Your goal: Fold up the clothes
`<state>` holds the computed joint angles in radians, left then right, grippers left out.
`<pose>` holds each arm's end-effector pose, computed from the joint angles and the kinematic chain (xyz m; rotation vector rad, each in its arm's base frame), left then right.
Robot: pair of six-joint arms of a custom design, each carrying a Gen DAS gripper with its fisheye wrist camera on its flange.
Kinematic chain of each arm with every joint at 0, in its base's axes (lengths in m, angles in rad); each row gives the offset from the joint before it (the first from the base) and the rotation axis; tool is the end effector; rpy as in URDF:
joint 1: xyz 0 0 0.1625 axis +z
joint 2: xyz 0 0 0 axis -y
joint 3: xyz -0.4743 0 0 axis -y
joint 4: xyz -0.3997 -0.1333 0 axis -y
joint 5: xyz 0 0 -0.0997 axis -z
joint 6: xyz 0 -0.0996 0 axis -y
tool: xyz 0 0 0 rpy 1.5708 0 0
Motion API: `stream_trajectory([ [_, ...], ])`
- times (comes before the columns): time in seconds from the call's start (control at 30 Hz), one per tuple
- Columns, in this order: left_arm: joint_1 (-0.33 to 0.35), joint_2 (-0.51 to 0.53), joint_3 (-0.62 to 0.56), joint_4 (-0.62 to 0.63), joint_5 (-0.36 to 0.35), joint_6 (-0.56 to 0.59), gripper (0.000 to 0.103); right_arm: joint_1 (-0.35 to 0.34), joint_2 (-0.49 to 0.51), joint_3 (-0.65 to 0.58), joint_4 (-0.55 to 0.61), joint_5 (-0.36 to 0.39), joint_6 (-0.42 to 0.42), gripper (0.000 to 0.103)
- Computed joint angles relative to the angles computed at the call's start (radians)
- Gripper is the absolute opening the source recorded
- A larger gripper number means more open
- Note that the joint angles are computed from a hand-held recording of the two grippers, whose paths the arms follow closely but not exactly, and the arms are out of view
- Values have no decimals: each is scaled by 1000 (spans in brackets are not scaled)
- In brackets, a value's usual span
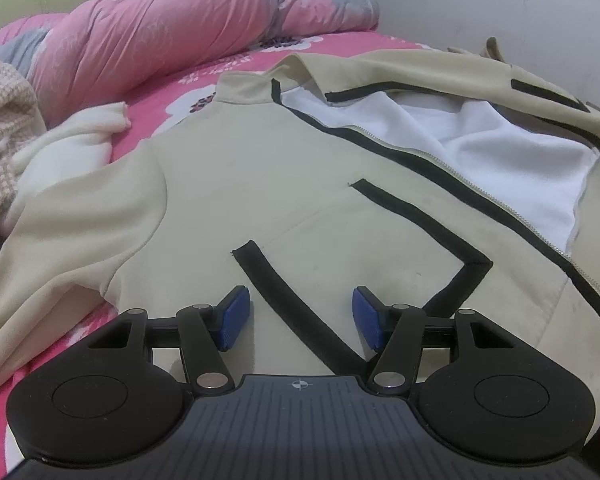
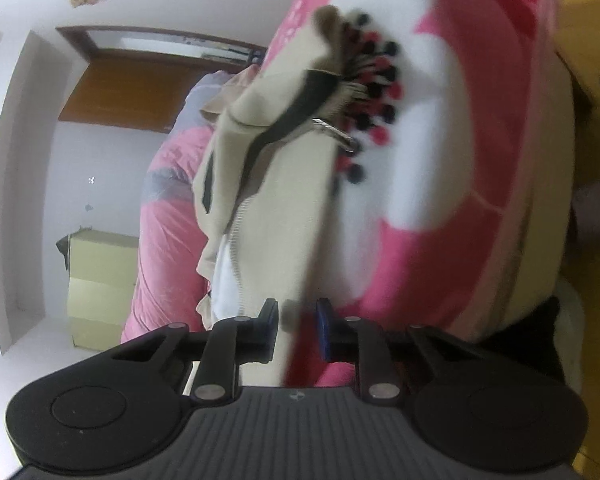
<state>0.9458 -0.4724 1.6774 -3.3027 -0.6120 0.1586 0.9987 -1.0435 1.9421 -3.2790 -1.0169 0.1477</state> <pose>-0.2238 -0.6774 0.0057 0.5519 2.1390 -0.8369 -0.1783 -0.6198 0.2734 0.5997 2.4645 -1.2053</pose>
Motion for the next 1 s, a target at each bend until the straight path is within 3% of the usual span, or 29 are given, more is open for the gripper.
stream_trajectory([
  [0.17, 1, 2, -6, 7, 4, 7, 57, -14, 27, -13, -13, 99, 23, 23],
  [0.23, 0, 1, -9, 21, 8, -1, 57, -5, 34, -22, 7, 142, -12, 22],
  [0.33, -1, 6, -14, 10, 9, 16, 57, 22, 28, -25, 34, 76, -67, 22],
  [0.4, 1, 9, -14, -4, 6, 26, 57, 26, 38, -33, 37, 53, -52, 20],
  [0.5, 4, 7, -11, -9, -1, 22, 57, 29, 39, -37, 51, 56, -49, 14],
  [0.57, 5, 6, -9, -11, -5, 19, 57, 38, 32, -36, 62, 44, -62, 2],
  [0.9, 10, -2, -9, 4, -21, 4, 57, 46, -61, 104, -205, -23, -15, 2],
  [1.0, 11, -2, -13, 14, -23, 1, 57, 41, -64, 108, -199, -60, -35, 1],
])
